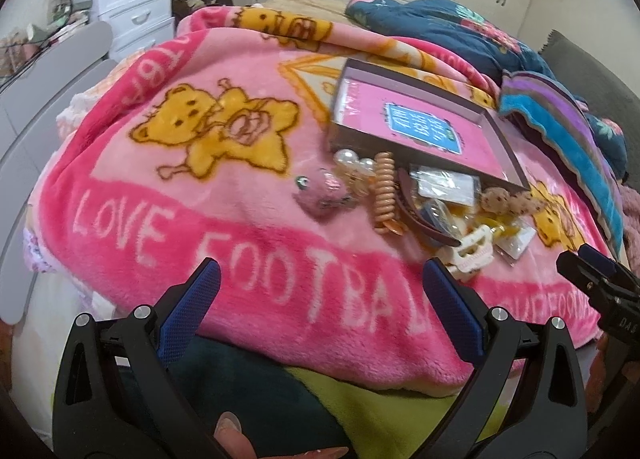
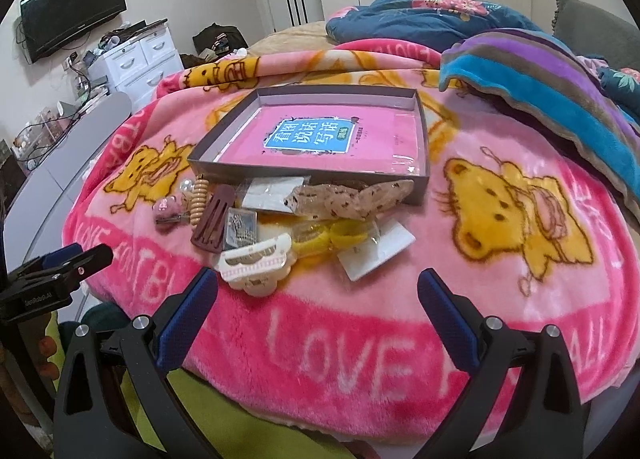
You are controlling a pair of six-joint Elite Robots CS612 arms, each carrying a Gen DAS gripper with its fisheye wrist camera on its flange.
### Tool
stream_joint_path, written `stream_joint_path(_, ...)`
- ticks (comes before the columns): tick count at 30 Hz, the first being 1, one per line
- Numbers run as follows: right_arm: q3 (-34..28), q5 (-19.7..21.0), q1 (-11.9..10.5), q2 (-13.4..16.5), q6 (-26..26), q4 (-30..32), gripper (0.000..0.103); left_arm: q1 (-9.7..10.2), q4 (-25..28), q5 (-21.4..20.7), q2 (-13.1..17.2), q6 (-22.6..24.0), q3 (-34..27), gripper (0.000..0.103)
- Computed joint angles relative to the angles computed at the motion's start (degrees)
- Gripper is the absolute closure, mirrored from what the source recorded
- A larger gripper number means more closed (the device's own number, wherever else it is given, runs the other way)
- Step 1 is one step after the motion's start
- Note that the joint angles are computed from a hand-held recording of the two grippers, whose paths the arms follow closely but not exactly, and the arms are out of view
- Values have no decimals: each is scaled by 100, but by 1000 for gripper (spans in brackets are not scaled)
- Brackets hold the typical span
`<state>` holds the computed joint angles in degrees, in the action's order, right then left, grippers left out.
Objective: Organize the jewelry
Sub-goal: 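Grasp the pink-and-white bow clip with the right gripper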
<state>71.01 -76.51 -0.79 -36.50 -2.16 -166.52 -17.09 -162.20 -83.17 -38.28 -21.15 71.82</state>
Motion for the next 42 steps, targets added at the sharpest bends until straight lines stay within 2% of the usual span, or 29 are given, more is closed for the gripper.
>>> stream_joint_path(3, -176, 41, 0, 78, -4, 133, 4, 29, 19, 69, 16, -56, -17, 9)
stream_joint_path(10, -569, 133, 0, 265, -59, 400, 4, 119, 197, -195, 106, -186, -177, 8)
stream_joint_path(14, -766, 127, -12, 375, 15, 551, 4, 164, 336, -602, 220, -220, -399, 9)
stream_joint_path(22, -1007, 77, -68, 523, 72, 697, 4, 193, 849, -1741, 599, -218, -1090, 9)
stream_joint_path(24, -1067, 83, -85, 559, 82, 750, 4, 181, 932, -1810, 655, -180, -1187, 9)
stream_joint_path(26, -1136, 104, -107, 601, 140, 819, 4, 173, 1075, -1948, 734, -162, -1327, 10)
stream_joint_path(30, -1319, 158, -145, 716, 229, 944, 4, 175, 1206, -2182, 850, -183, -1529, 27)
stream_joint_path(33, -1484, 293, -171, 819, 264, 1057, 6, 167, 1254, -2274, 888, -113, -1594, 33)
stream_joint_path(35, -1630, 431, -189, 901, 264, 1199, 24, 157, 1318, -2333, 923, -85, -1651, 40)
stream_joint_path(37, -1800, 608, -212, 988, 341, 1436, 36, 155, 1372, -2422, 961, -105, -1712, 47)
stream_joint_path(38, -1866, 745, -231, 1029, 396, 1518, 49, 153, 1383, -2446, 971, -105, -1723, 48)
stream_joint_path(40, -1942, 927, -249, 1076, 409, 1615, 66, 147, 1379, -2458, 990, -115, -1742, 55)
stream_joint_path(41, -1955, 978, -254, 1092, 392, 1582, 74, 149, 1391, -2486, 1002, -119, -1756, 57)
stream_joint_path(42, -1941, 1029, -263, 1099, 376, 1498, 77, 147, 1395, -2498, 1015, -122, -1772, 58)
